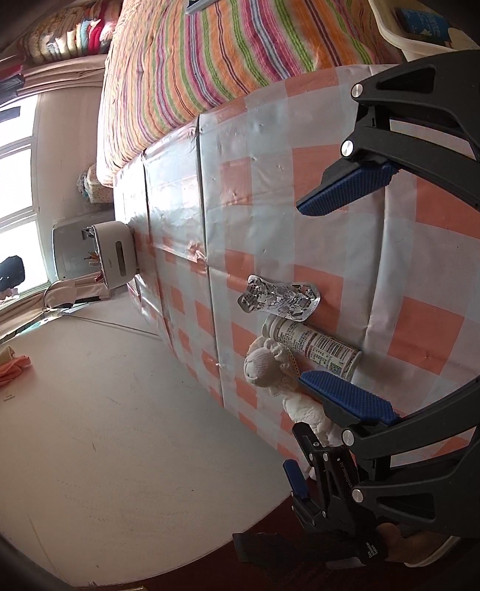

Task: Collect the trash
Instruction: 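Grasp the white rolled diaper with the left tool while the right tool grasps the white pill bottle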

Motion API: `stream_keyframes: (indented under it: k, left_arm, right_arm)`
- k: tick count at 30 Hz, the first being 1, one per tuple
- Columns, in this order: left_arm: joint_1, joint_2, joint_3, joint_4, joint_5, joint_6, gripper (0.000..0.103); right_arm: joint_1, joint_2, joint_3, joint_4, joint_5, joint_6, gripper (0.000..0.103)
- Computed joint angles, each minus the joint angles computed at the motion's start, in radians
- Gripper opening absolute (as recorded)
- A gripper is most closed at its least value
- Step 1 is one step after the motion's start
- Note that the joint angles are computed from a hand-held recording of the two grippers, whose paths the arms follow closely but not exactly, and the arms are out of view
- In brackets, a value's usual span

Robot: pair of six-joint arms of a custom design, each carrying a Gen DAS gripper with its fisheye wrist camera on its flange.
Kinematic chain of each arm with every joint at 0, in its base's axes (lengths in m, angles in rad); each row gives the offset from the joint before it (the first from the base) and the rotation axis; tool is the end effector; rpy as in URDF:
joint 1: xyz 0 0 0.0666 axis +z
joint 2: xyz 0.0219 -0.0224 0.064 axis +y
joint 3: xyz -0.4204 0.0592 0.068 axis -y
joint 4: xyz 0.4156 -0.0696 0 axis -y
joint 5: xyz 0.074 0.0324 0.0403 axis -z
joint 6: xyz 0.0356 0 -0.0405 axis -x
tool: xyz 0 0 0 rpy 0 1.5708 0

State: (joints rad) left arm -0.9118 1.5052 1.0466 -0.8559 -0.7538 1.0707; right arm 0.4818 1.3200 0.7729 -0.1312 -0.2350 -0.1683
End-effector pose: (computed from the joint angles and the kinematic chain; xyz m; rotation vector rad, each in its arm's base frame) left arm 0.3006 -0.3490 0.2738 -0.3080 2.3484 0.2577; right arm 0.3710 0.2029 0.2702 -0.4865 2.2475 0.6076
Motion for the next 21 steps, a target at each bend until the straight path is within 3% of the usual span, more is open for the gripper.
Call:
stream_keyframes:
  k: [10, 15, 17, 19, 21]
  left_arm:
    - [0.043, 0.013, -0.007, 0.063, 0.043, -0.057, 0.078]
    - [0.059, 0.025, -0.003, 0.075, 0.071, -0.061, 0.078]
    - [0.067, 0.027, -0.006, 0.083, 0.086, -0.056, 0.077]
    - [0.075, 0.030, -0.008, 0.086, 0.097, -0.047, 0.077]
    - [0.079, 0.030, -0.012, 0.089, 0.107, -0.043, 0.077]
  right_arm:
    - [0.057, 0.109, 0.090, -0.039, 0.045, 0.049, 0.084]
    - [0.086, 0.103, 0.097, -0.060, 0.006, 0.070, 0.083]
    - [0.109, 0.106, 0.104, -0.079, 0.009, 0.099, 0.078]
    - [0.121, 0.123, 0.118, -0.108, 0.004, 0.107, 0.065]
    - [0.128, 0.139, 0.127, -0.122, 0.015, 0.119, 0.060]
